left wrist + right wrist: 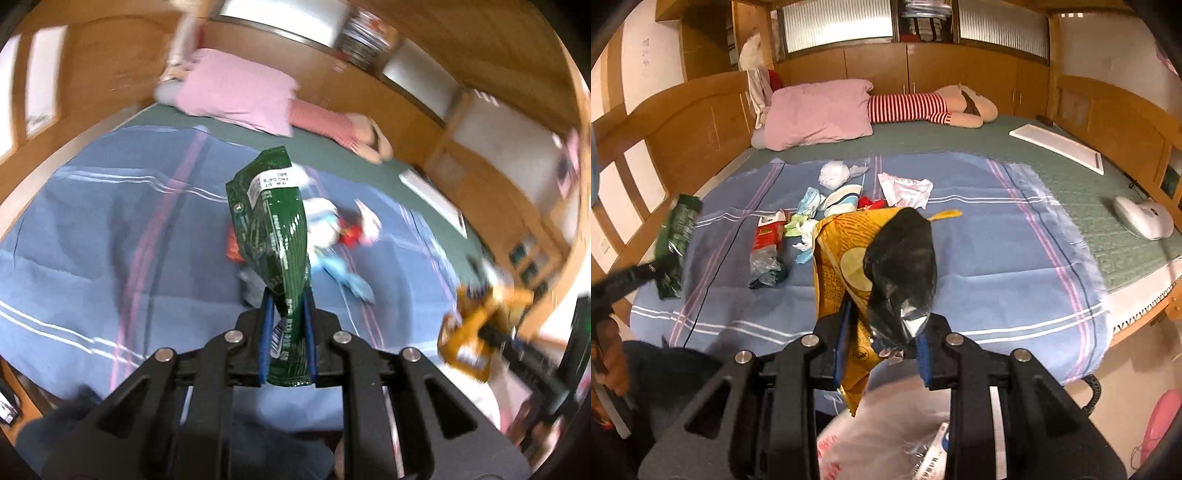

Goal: Collect trash
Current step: 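Drop the yellow and black bags into the wastebasket while the left tool drops the green bag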

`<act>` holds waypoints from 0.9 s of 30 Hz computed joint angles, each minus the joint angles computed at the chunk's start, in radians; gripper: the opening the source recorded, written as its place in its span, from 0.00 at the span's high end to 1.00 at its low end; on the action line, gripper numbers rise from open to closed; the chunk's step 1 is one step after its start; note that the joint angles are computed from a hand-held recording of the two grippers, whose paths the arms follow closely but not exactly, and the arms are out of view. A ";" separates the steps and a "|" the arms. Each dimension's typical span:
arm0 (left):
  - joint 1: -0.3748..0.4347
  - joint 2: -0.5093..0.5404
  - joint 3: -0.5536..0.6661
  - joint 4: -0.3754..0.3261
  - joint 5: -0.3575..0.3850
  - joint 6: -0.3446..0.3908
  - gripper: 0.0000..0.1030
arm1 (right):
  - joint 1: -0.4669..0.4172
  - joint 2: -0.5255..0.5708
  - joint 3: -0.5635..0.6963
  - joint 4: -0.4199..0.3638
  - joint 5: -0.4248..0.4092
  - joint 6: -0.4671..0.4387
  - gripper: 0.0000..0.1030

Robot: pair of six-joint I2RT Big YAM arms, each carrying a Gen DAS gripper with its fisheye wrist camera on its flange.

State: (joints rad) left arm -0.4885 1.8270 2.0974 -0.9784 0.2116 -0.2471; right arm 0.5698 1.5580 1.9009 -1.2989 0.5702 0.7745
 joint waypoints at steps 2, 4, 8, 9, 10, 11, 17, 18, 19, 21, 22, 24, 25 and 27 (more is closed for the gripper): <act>-0.033 -0.020 -0.021 -0.001 -0.043 0.053 0.85 | 0.017 -0.028 -0.028 -0.015 0.005 0.007 0.70; -0.063 -0.044 -0.048 0.015 -0.095 0.102 0.85 | 0.031 -0.043 -0.043 -0.036 0.022 0.013 0.70; -0.097 -0.064 -0.061 0.014 -0.135 0.165 0.85 | 0.052 -0.079 -0.079 -0.086 0.032 0.037 0.70; -0.100 -0.072 -0.072 0.018 -0.134 0.171 0.85 | 0.054 -0.096 -0.105 -0.089 0.020 0.055 0.70; -0.105 -0.077 -0.078 0.019 -0.133 0.177 0.85 | 0.057 -0.110 -0.130 -0.085 0.007 0.072 0.70; -0.109 -0.077 -0.079 0.019 -0.131 0.181 0.85 | 0.059 -0.128 -0.165 -0.088 -0.019 0.097 0.70; -0.134 -0.081 -0.085 -0.002 -0.098 0.198 0.85 | 0.050 -0.171 -0.301 -0.143 -0.103 0.248 0.70; -0.138 -0.086 -0.091 -0.005 -0.095 0.201 0.85 | 0.050 -0.172 -0.314 -0.152 -0.110 0.261 0.70; -0.141 -0.087 -0.092 -0.008 -0.094 0.204 0.85 | 0.049 -0.170 -0.325 -0.161 -0.118 0.273 0.69; -0.148 -0.082 -0.088 -0.017 -0.090 0.212 0.85 | 0.045 -0.157 -0.336 -0.191 -0.126 0.305 0.59; -0.152 -0.081 -0.086 -0.020 -0.092 0.213 0.85 | 0.041 -0.156 -0.343 -0.194 -0.137 0.318 0.55; -0.159 -0.077 -0.084 -0.027 -0.091 0.224 0.85 | 0.032 -0.182 -0.377 -0.158 -0.153 0.351 0.33; -0.162 -0.076 -0.083 -0.029 -0.090 0.229 0.85 | 0.032 -0.205 -0.400 -0.140 -0.148 0.374 0.27; -0.171 -0.073 -0.085 -0.036 -0.087 0.240 0.85 | 0.033 -0.263 -0.436 -0.112 -0.089 0.457 0.24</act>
State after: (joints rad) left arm -0.6598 1.7537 2.0125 -1.0141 0.1243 -0.0067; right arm 0.6026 1.2955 1.4651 -1.4107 0.4816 1.2318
